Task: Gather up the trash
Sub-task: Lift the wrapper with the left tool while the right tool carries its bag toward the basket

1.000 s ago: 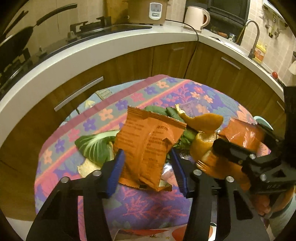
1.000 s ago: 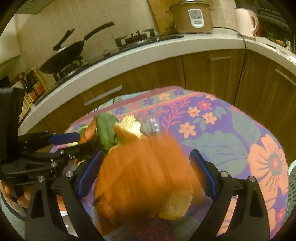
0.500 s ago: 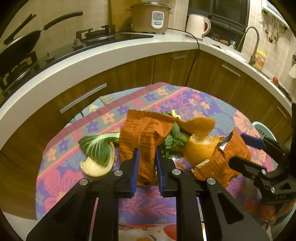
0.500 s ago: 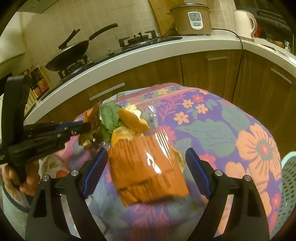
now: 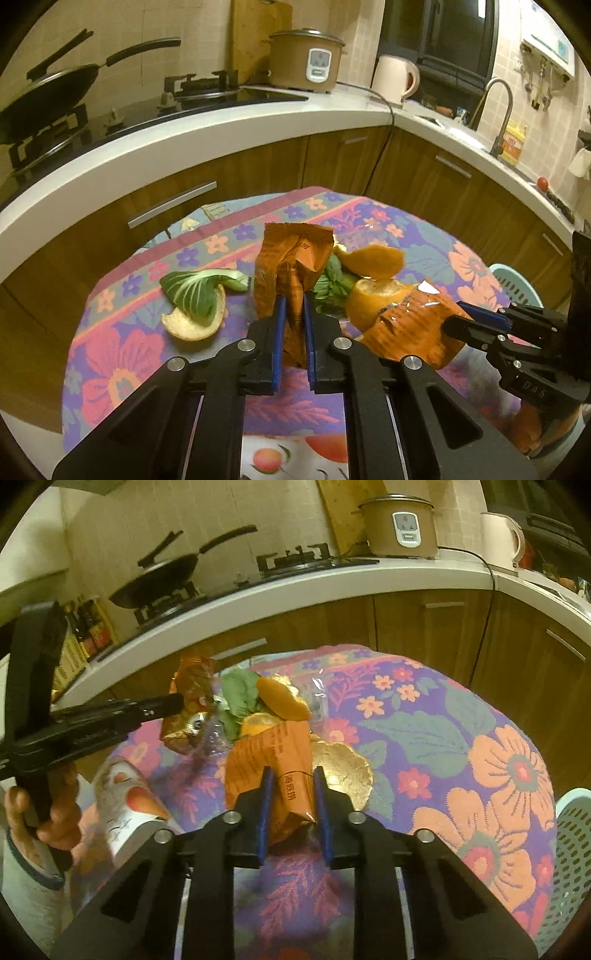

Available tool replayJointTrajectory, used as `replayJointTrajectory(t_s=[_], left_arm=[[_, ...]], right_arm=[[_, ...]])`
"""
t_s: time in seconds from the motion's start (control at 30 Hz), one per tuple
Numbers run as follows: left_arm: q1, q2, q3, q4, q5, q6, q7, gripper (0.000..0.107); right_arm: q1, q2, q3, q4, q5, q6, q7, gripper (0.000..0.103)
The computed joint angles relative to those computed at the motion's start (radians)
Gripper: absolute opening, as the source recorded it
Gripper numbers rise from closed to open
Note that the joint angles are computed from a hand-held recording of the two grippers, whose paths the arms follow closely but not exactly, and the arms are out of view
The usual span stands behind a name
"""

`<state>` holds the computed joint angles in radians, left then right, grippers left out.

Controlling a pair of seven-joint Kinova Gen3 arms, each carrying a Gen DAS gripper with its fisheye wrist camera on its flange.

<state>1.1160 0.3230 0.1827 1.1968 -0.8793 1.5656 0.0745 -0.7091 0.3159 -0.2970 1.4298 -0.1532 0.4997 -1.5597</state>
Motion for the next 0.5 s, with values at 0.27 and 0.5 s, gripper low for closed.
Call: replayJointTrajectory(t_s=[0.27,0.5], left_arm=[[0.059,0.047,-0.014,-0.082,-0.053,0.061,-0.023,0.006],[0.139,0.105,-0.063,-0.196,-0.126,0.084,-0.085,0.006]], right_arm=[[0.055,-0.073,-0.041,0.107,-0.071,-0.099,0.052,0.009],[0.134,-0.164,-0.064,0.209,-0.173,-0.179,0.123,0.009]])
